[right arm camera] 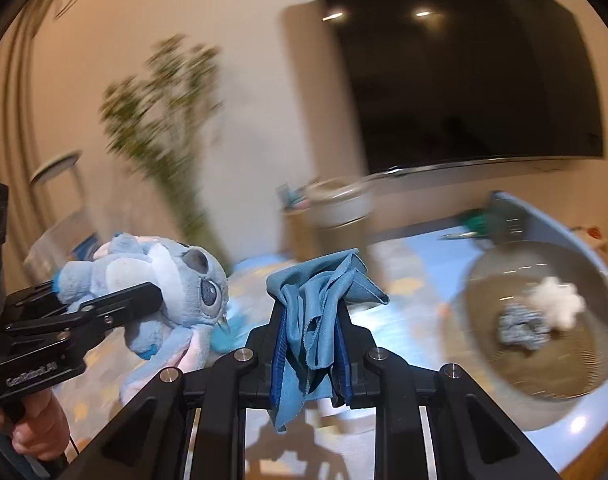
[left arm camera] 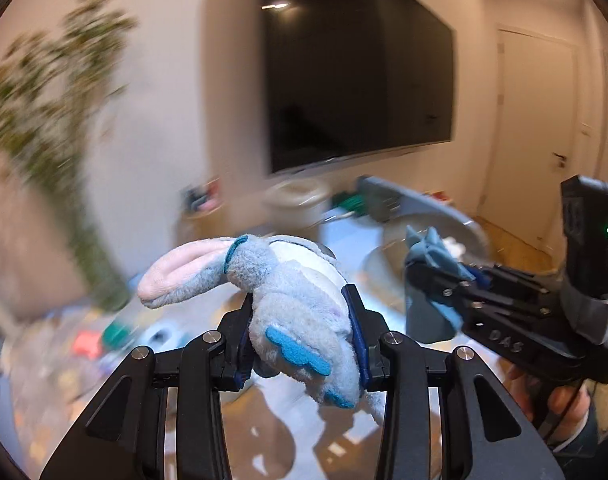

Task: Organize soft objects
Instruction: 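Carry the Stitch plush and blue cloth to the glass bowl with both grippers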

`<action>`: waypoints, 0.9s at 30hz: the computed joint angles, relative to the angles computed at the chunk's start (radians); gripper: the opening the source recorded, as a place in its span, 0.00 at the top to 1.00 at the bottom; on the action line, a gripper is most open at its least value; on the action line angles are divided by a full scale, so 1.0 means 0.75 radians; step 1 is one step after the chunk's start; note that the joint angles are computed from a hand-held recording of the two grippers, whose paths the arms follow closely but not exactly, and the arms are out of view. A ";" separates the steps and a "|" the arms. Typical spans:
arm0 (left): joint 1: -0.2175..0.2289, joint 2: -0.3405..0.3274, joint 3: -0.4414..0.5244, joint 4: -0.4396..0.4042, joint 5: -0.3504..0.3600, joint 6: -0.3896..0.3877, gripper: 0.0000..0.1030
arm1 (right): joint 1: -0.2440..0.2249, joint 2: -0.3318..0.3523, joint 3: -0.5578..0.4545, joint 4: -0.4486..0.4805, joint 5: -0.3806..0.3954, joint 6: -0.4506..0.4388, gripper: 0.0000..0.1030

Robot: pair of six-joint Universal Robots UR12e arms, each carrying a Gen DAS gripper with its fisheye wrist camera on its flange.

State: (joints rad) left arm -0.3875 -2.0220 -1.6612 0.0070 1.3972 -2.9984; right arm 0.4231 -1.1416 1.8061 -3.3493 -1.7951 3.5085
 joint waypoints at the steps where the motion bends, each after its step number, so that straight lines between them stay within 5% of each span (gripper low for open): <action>1: -0.014 -0.017 0.032 -0.013 -0.023 0.013 0.65 | -0.012 -0.015 0.019 -0.006 -0.024 0.020 0.80; 7: -0.114 -0.166 0.252 -0.089 -0.045 0.085 0.65 | -0.128 -0.100 0.123 0.104 -0.149 0.298 0.80; 10: -0.135 -0.228 0.343 -0.177 -0.109 0.081 0.65 | -0.192 -0.121 0.164 0.177 -0.124 0.461 0.80; 18: -0.187 -0.391 0.560 -0.279 -0.140 0.063 0.63 | -0.255 -0.133 0.195 0.307 -0.150 0.591 0.80; 20: -0.195 -0.424 0.605 -0.312 -0.127 0.060 0.52 | -0.266 -0.127 0.185 0.349 -0.134 0.588 0.79; 23: -0.195 -0.435 0.634 -0.422 -0.132 0.061 0.33 | -0.282 -0.132 0.165 0.482 -0.089 0.614 0.63; 25: -0.191 -0.432 0.623 -0.433 -0.148 0.077 0.32 | -0.285 -0.133 0.177 0.464 -0.073 0.617 0.45; 27: -0.184 -0.407 0.586 -0.431 -0.154 0.102 0.31 | -0.276 -0.143 0.189 0.461 -0.098 0.618 0.43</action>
State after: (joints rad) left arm -0.5252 -2.3270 -1.2216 -0.3165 1.2817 -2.9216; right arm 0.2160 -1.2492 1.9476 -3.0037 -1.8688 3.9717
